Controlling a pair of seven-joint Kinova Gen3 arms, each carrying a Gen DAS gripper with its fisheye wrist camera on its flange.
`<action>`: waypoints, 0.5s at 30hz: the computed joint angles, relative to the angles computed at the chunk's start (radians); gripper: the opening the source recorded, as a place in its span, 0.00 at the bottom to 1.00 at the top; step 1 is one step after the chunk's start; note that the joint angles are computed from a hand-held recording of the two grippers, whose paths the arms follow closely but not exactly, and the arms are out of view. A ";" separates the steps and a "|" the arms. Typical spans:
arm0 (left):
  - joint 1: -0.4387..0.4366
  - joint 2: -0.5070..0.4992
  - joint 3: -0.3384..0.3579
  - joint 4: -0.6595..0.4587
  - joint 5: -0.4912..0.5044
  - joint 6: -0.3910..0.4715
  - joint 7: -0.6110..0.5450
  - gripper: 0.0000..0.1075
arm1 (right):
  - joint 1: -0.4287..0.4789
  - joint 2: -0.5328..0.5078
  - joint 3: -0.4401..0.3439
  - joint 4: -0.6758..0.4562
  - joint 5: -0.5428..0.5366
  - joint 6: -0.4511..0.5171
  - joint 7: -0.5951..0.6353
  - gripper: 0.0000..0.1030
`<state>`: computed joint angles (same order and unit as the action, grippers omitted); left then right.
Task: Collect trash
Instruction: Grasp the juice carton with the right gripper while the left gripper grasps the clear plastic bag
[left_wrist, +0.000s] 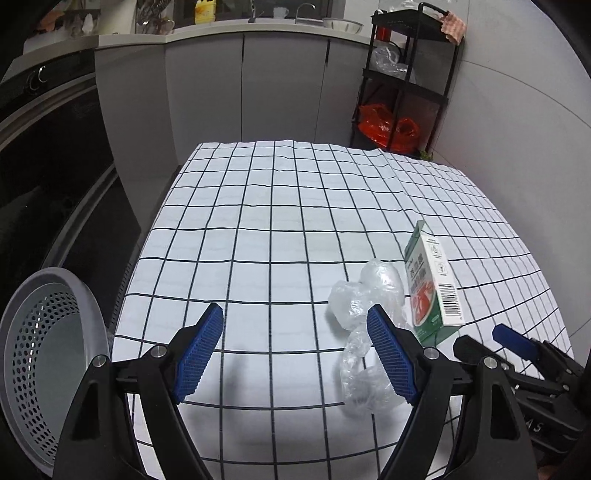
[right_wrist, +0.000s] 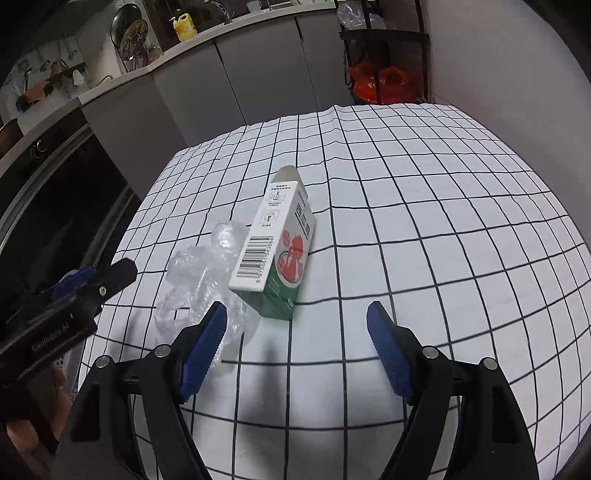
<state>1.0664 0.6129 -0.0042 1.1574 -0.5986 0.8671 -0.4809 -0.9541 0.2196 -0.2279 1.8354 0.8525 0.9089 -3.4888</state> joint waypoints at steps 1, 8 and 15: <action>0.001 0.001 -0.003 0.002 -0.002 0.003 0.003 0.73 | 0.004 0.005 0.003 -0.004 0.004 -0.005 0.002 0.73; -0.003 -0.004 -0.007 0.016 -0.016 0.014 0.017 0.73 | 0.019 0.060 0.036 -0.063 0.007 -0.016 0.048 0.73; -0.008 -0.003 0.002 0.019 -0.016 0.009 0.020 0.73 | 0.010 0.107 0.071 -0.116 -0.031 0.018 0.108 0.72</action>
<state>1.0584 0.6096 -0.0023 1.1765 -0.6149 0.8764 -0.4612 -0.9445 0.3270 -0.1572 1.7193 0.8214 0.9264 -3.3809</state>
